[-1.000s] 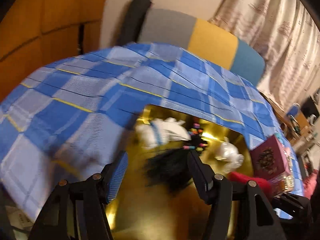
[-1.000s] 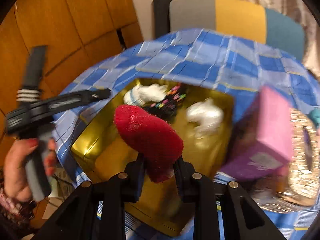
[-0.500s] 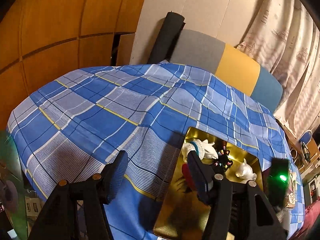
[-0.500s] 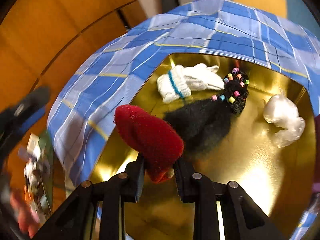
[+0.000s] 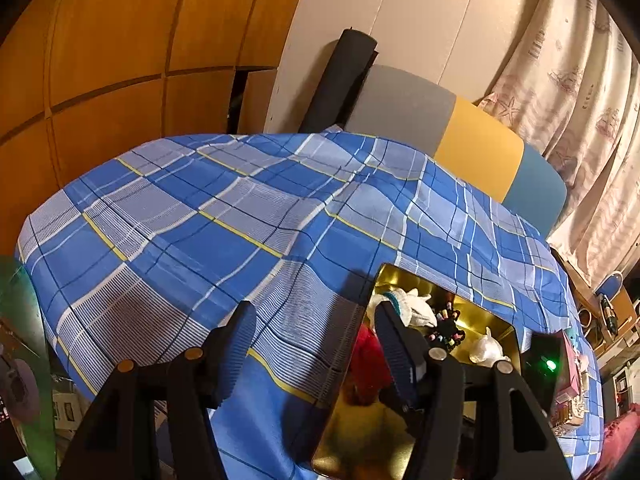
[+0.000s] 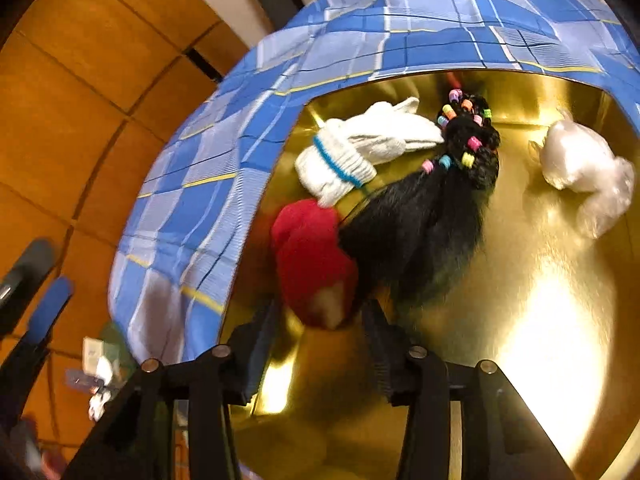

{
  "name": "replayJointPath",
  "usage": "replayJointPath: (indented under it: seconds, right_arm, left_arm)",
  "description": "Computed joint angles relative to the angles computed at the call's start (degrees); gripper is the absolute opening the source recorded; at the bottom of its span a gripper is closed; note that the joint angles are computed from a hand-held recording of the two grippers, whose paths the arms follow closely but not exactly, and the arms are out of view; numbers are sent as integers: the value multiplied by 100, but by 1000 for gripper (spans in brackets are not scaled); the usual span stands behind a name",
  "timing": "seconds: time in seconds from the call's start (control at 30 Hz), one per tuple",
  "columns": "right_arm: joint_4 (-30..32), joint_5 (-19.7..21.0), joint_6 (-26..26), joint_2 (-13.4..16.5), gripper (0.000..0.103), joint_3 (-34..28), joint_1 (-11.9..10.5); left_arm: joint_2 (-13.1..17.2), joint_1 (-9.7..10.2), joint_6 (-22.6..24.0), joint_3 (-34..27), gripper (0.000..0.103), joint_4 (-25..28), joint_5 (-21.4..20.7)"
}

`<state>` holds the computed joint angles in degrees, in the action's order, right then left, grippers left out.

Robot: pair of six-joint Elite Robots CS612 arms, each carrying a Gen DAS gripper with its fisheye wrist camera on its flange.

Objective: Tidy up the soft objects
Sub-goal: 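Lift both grippers away from the gold tray, then move both grippers past the silver tissue box toward the tissue pack and scrunchie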

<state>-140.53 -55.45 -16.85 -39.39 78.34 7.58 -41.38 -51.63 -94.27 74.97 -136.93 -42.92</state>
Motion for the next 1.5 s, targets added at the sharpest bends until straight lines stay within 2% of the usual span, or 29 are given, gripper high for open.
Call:
replayJointPath:
  seconds: [0.2,0.5,0.7,0.8,0.9,1.03,1.13,1.3,1.5]
  right_arm:
    - [-457,96,-492,-311,46,534,-184]
    - [-2522,122,-860,-741,48,1420,-584]
    - [-3483,577,-1132,-960,49,1918,-1053]
    - [-3992,690,-899,-992,50,2052,-1257]
    - [-4470,712,-366,-968,51,2085,-1445]
    - [-5344,345,505,-875,51,2045,-1669]
    - [-5689,24,977,-830,54,1988,-1814]
    - [-5519,-451,1153,-754,58,1801,-1952]
    - [-4674,-1059,932,-612,58,1471,-2057]
  left_arm:
    - [146,-9,368,-196,62,-199,-116]
    - [519,-40,1275,-704,63,-805,-491]
    - [898,-116,2009,-1263,63,-1066,-720]
    - [1059,-167,2367,-1506,63,-1210,-752]
    - [1244,-229,2779,-1793,63,-1388,-791]
    - [1423,-282,3071,-2155,63,-1234,-837]
    - [1534,-318,3251,-2362,63,-1197,-861]
    - [1677,-348,3355,-2624,63,-1185,-955]
    - [1791,-374,3410,-2825,63,-1141,-998]
